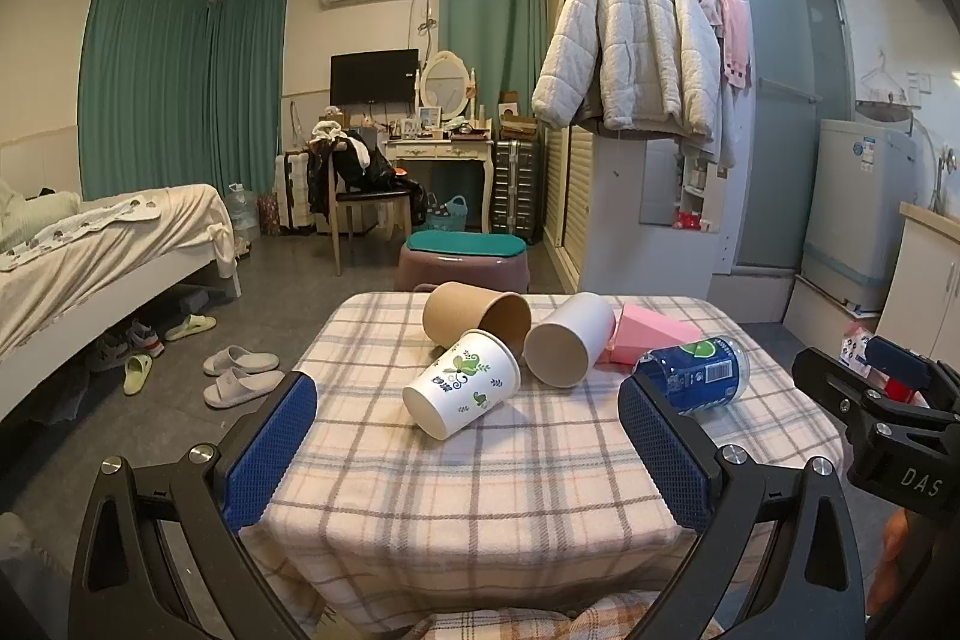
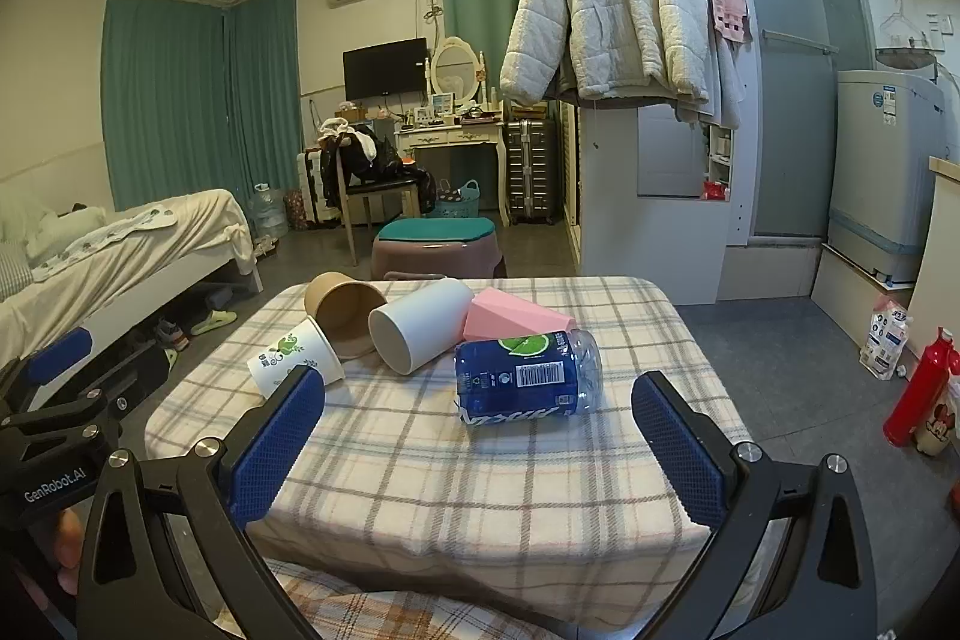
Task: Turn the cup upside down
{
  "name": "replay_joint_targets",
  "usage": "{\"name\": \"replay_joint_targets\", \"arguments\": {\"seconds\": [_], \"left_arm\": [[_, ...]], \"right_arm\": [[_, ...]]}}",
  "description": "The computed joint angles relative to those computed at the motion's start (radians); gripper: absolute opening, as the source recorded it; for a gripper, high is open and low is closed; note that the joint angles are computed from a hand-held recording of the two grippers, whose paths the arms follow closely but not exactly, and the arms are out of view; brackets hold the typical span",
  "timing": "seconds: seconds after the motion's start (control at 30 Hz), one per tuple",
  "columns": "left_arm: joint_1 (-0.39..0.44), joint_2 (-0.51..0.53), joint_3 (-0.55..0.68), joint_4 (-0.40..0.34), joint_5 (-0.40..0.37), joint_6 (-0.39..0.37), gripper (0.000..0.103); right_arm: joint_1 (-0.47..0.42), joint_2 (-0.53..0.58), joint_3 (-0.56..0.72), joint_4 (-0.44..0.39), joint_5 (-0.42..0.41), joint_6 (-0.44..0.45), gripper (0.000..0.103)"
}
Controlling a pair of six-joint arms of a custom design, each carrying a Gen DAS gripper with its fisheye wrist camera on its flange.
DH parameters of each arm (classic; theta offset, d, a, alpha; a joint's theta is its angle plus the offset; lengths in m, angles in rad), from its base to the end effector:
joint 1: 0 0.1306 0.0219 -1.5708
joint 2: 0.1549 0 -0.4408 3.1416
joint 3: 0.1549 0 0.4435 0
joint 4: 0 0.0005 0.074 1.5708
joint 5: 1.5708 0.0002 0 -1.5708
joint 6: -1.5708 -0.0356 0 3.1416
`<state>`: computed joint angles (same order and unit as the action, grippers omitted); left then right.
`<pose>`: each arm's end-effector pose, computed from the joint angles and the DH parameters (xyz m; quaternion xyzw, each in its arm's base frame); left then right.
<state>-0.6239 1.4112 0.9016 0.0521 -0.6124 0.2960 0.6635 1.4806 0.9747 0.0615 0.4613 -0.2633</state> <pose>0.4170 -0.2756 0.3093 -0.0250 0.8247 0.0057 0.5650 0.4307 0.3159 0.3099 -0.0440 0.8310 0.0594 0.5513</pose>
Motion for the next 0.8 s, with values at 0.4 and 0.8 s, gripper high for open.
{"name": "replay_joint_targets", "arguments": {"seconds": [0.4,0.8], "left_arm": [[0.001,0.000,0.000,0.003,0.002,-0.001,0.103],[0.005,0.014,0.006,0.010,0.005,-0.002,0.103]], "right_arm": [[0.000,-0.001,-0.001,0.002,-0.001,-0.003,0.103],[0.006,-0.002,0.000,0.000,0.004,-0.007,0.103]]}}
